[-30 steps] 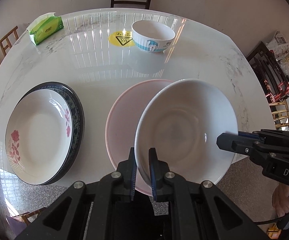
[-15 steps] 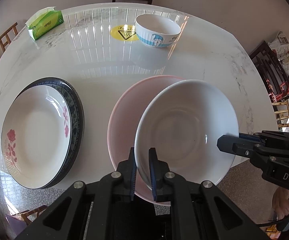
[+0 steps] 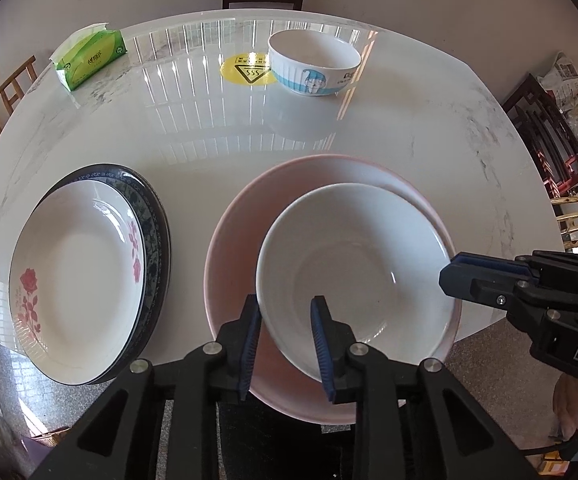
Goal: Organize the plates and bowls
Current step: 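Open the right gripper to release the striped bowl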
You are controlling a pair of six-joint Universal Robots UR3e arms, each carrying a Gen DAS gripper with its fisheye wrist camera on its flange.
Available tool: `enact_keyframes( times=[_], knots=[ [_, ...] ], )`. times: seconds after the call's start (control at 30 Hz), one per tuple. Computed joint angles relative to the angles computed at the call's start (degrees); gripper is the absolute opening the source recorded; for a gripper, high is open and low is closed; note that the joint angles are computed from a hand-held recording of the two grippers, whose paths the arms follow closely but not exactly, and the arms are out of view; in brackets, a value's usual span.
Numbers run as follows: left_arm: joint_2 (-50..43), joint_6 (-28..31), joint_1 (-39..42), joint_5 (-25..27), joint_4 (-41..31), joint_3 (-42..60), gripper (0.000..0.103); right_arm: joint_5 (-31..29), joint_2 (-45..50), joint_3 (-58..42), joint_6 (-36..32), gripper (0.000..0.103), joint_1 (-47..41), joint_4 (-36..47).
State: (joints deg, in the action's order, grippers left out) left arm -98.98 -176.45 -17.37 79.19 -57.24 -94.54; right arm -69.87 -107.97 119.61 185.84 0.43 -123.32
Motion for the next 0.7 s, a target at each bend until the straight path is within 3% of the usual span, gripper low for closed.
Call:
enact_keyframes(
  times=[0.47,0.7],
  knots=[
    [5.7,2.4,0.7,-0.3,6.8,-2.1,0.03,6.3,-6.9,2.3,-3.9,0.017,-8.2,1.8],
    [2.2,2.5,2.9,-4.3,7.0,1.8,0.03,7.1,-8.1,3.0,-7.3,0.017,-15.3,3.9]
  ],
)
